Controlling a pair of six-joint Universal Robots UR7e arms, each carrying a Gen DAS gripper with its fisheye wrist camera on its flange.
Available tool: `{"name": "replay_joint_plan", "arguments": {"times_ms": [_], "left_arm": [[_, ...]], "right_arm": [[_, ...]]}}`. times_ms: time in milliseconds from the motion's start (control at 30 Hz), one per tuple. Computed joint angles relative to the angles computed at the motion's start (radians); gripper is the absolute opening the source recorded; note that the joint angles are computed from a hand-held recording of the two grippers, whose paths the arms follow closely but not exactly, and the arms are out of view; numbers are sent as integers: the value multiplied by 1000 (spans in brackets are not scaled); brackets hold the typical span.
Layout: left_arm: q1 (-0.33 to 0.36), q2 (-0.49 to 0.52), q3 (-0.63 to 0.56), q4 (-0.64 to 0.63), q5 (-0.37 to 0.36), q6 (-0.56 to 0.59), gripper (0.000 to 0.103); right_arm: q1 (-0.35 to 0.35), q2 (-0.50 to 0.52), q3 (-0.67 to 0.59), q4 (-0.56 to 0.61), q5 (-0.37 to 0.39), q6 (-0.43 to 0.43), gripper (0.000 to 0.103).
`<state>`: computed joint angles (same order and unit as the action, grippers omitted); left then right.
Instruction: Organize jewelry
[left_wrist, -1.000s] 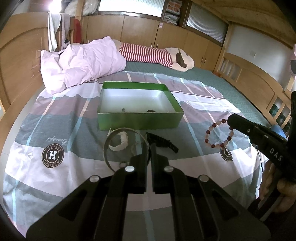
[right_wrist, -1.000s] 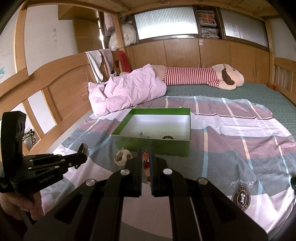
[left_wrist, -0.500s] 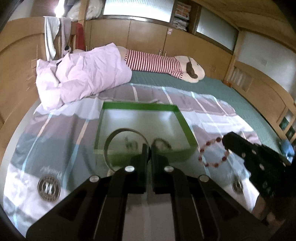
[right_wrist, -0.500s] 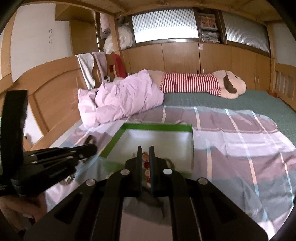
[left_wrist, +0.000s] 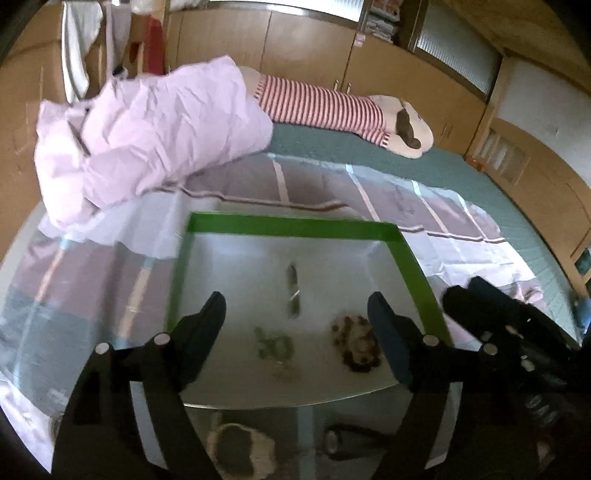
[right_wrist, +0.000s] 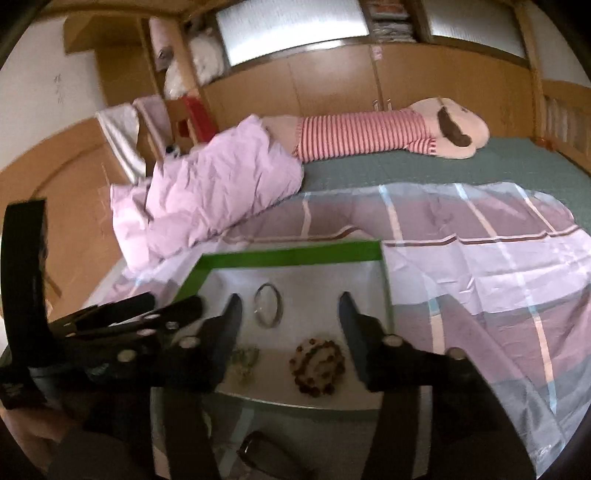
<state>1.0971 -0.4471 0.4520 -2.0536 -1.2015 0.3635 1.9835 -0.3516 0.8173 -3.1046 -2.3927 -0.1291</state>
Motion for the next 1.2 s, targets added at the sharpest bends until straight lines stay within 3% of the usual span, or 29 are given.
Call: {"name": "replay_joint_plan", "arguments": {"times_ms": [67,167,267,333,500,600,767,933,1200], "left_arm": [[-2,-25,2,-29,-34,-21,79],[-13,-110,93,-119,-80,-37,85],[-37,-260,288,-274,-98,-4,93],[-49,-344,404,-350,-92,16,95],[-41,-572,741,-514,-87,85,96],[-33,-665,886,-550,-12,91,96],[-32,-745,985,-510,7,65,96],[-41,-743,1015,-547,51,125,96],[-40,-731,1003,-508,43,103,96]], "right_arm": [[15,-22,22,-36,17,-9,55],[55,-53,64,-185,28,-65,58],[98,-89,131,-323,30,-127,70],[128,-110,191,-410,12,-180,72],[188,-144,315,-450,-95,-248,72],[215,-165,393,-425,-144,-238,72],[240,-193,495,-378,-177,-148,72],[247,-181,500,-412,-187,-160,72],[243,-180,501,-417,-192,-158,72]]}}
